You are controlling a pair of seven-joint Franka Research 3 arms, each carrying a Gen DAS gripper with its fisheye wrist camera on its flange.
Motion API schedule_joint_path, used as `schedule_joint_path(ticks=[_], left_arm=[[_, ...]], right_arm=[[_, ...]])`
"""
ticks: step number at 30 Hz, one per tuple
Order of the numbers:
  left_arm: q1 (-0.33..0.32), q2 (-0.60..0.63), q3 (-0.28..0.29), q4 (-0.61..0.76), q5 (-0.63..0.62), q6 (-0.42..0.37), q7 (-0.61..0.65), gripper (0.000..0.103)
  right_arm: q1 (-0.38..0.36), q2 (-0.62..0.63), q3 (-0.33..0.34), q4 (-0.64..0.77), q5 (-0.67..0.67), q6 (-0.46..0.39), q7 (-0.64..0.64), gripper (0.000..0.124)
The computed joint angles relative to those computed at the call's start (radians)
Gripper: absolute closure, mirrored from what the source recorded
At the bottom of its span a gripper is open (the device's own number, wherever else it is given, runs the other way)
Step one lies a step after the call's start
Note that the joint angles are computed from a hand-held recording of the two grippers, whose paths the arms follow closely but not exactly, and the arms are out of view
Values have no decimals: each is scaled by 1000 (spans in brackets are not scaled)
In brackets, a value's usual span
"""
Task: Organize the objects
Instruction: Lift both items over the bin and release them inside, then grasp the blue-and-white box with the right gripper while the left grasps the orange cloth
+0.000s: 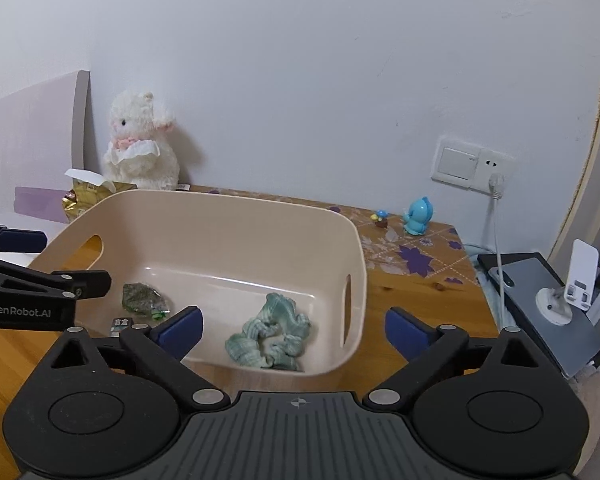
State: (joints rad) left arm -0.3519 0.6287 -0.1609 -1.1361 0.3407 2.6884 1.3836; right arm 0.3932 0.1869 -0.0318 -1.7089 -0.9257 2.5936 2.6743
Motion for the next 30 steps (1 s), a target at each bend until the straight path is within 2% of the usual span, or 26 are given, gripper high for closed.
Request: schedule_joint_path(ticks=[6,17,23,30], left_arm=[[19,-101,-4,-144,7,51,-27,13],[68,-223,-41,-350,-26,70,-29,13],[76,-223,-52,-375,-41,37,-8,13],[73,-169,-60,-323,-67,-41,26,13]], right_arm=[[0,-70,23,-74,-37,-32,27,21],[-36,-142,92,-194,0,-90,-1,21],[-42,-124,98,-209,45,-89,-33,21],[-30,-67,80,-193,105,-70,-54,21]])
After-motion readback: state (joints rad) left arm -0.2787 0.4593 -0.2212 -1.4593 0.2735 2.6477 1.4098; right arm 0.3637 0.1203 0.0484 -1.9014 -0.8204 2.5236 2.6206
